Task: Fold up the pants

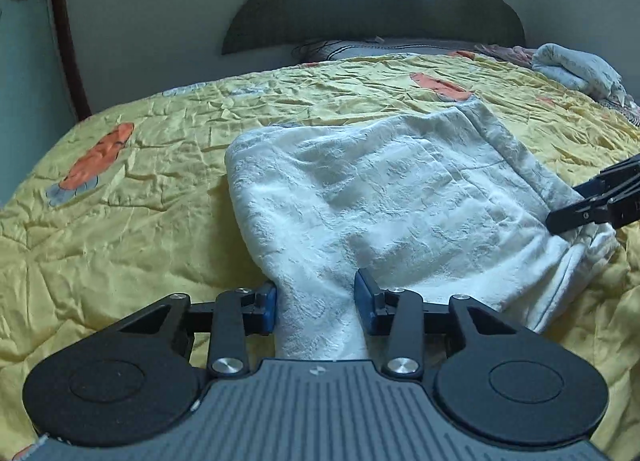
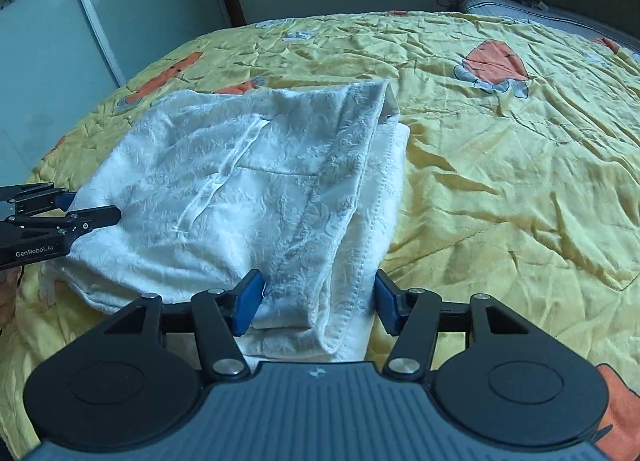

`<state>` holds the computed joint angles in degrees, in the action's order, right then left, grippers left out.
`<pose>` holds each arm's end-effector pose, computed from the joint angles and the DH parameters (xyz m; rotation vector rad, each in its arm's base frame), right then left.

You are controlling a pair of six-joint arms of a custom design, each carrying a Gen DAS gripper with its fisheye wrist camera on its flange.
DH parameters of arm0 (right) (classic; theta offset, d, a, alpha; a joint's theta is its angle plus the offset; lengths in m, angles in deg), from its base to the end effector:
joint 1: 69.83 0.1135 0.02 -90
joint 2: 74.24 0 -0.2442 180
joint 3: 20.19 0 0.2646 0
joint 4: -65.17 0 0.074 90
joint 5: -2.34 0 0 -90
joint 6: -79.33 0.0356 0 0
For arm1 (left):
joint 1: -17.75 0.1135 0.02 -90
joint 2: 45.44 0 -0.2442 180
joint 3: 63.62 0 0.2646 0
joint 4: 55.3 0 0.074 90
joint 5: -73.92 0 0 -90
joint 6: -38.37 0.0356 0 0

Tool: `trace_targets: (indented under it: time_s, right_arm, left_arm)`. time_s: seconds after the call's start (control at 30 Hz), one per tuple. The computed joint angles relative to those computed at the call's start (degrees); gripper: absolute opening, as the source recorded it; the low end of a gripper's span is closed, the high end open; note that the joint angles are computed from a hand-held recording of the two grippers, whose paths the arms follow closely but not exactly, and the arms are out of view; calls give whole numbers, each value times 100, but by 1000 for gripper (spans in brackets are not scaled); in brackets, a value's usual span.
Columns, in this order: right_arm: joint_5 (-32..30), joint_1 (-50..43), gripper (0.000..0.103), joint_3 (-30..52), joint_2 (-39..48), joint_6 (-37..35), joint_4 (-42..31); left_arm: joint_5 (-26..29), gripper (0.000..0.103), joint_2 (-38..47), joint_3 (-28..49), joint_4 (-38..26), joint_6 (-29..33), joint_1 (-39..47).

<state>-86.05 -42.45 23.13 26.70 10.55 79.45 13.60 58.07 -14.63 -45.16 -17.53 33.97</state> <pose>0.2560 0.1314 0.0546 -0.1125 2.3573 0.3886 0.2984 0.0684 0.0621 0.5877 2.1483 -0.1351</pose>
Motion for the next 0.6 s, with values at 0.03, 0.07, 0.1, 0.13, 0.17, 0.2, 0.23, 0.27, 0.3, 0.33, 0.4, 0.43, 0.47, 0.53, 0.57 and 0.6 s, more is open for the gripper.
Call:
trace_targets:
  time_s: [0.03, 0.07, 0.1, 0.13, 0.17, 0.2, 0.23, 0.27, 0.3, 0.33, 0.4, 0.43, 0.47, 0.53, 0.57, 0.6]
  right_arm:
    - [138, 80, 59, -70, 20, 77, 146]
    - [226, 136, 60, -97, -15, 195, 144]
    - [230, 140, 61, -104, -117, 323, 9]
    - [197, 107, 64, -108, -311, 499, -252]
    - [227, 101, 65, -219, -616, 720, -422]
    - [388, 175, 65, -455, -1004, 920, -422]
    - [670, 331, 65, -776, -1482, 1030, -270]
    - [850, 483, 65, -1013, -1851, 1043, -101]
    - [908, 611, 66, -1165, -2113, 1032, 69]
    - [776, 688, 67, -1152, -2199, 1017, 173]
    - [376, 737, 67, -826, -1861, 1013, 158]
    - [285, 784, 67, -515, -1500, 980, 15]
    - [332, 858, 67, -231, -1161, 921, -175]
    - [442, 930, 67, 250, -466, 849, -582]
    - [514, 957, 67, 186, -272, 790, -313]
    - [643, 1040, 67, -48, -177, 698, 208]
  left_arm:
    - [0, 42, 50, -124, 314, 5, -1]
    - [-42, 42, 61, -283, 638, 17, -23]
    - [-77, 42, 42, -397, 859, 46, -35]
    - [-79, 42, -18, -485, 956, 30, -9]
    - [-85, 43, -190, -577, 917, -49, 69]
    - [8, 44, -420, -688, 799, -74, 197]
    - [195, 44, -647, -842, 769, -81, 347]
    - [502, 44, -976, -1122, 882, -124, 546]
    - [731, 44, -1222, -1341, 981, -155, 662]
    - [951, 45, -1544, -1589, 1012, -196, 718]
    - [1170, 47, -1977, -1842, 726, -84, 568]
    - [1149, 52, -2039, -1871, 558, 46, 426]
    - [951, 50, -1970, -1900, 513, 142, 185]
    - [551, 52, -1615, -1690, 169, 234, -108]
    - [608, 53, -1310, -1661, 352, 227, -74]
    - [725, 54, -1141, -1732, 675, 272, -2]
